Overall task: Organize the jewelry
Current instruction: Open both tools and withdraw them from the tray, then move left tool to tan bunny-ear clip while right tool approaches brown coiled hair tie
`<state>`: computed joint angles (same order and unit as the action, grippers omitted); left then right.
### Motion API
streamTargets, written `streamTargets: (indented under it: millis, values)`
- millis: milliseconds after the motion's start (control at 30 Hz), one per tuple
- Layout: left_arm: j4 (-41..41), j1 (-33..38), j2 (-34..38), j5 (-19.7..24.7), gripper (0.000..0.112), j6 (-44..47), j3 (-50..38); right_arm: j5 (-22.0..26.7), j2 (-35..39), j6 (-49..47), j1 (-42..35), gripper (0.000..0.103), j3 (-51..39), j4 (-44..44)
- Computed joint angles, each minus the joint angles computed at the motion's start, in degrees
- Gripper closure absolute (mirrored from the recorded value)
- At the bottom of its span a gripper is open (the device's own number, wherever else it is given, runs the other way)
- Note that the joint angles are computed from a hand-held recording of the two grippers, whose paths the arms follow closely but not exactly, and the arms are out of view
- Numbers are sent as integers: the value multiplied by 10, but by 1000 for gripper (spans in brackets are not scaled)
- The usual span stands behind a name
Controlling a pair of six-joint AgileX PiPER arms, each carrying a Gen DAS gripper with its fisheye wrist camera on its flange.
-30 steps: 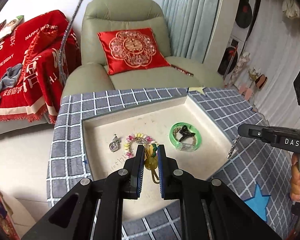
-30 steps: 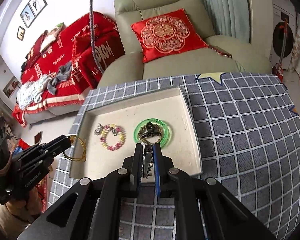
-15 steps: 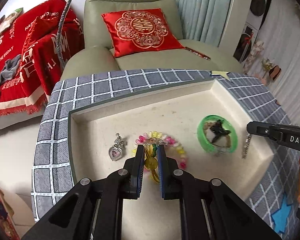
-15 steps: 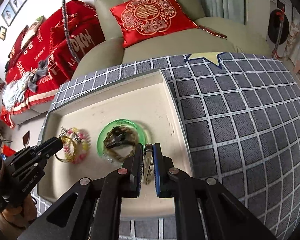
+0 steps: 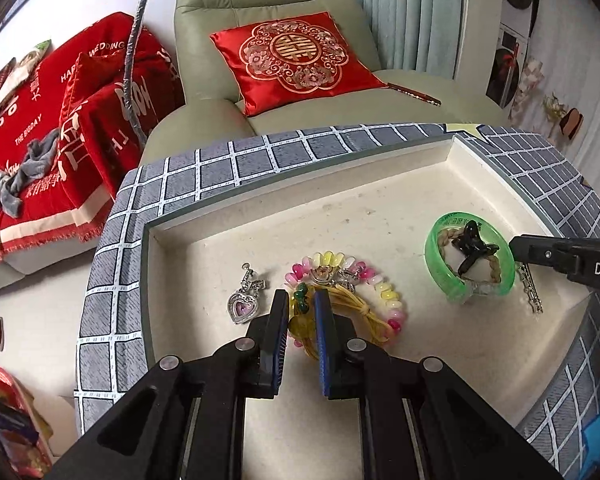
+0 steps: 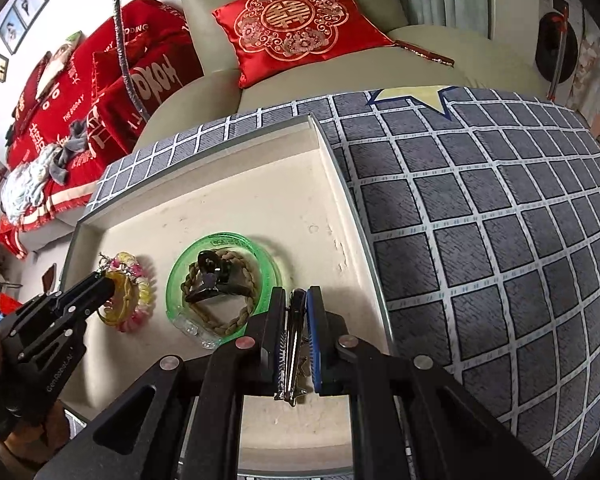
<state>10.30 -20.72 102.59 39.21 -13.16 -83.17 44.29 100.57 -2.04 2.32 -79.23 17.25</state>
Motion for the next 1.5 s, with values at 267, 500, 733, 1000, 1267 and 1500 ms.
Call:
streamTargets:
  millis: [267,500,733,1000,1267,1500]
  values:
    - [20,-8,-10,2,84,-12,7,-27,-46,-46,-10,41,39,82]
    - [22,-9,-20,0,84,-19,6,-43,-117,-35,-3,41,97,89]
    - [26,-9,-31,-3,84,-28,6,-45,-172,-43,-18,41,150,109]
    - [62,-10,-46,-15,9,-77,12,-39,-222,-51,-22,41,190,128]
    - [60,-13,-81,-33,9,-70,36,-33,-272,-42,-4,39,228,114]
    - [52,-24,-134,-29,9,-65,82,-62,-340,-7,46,0,279,73]
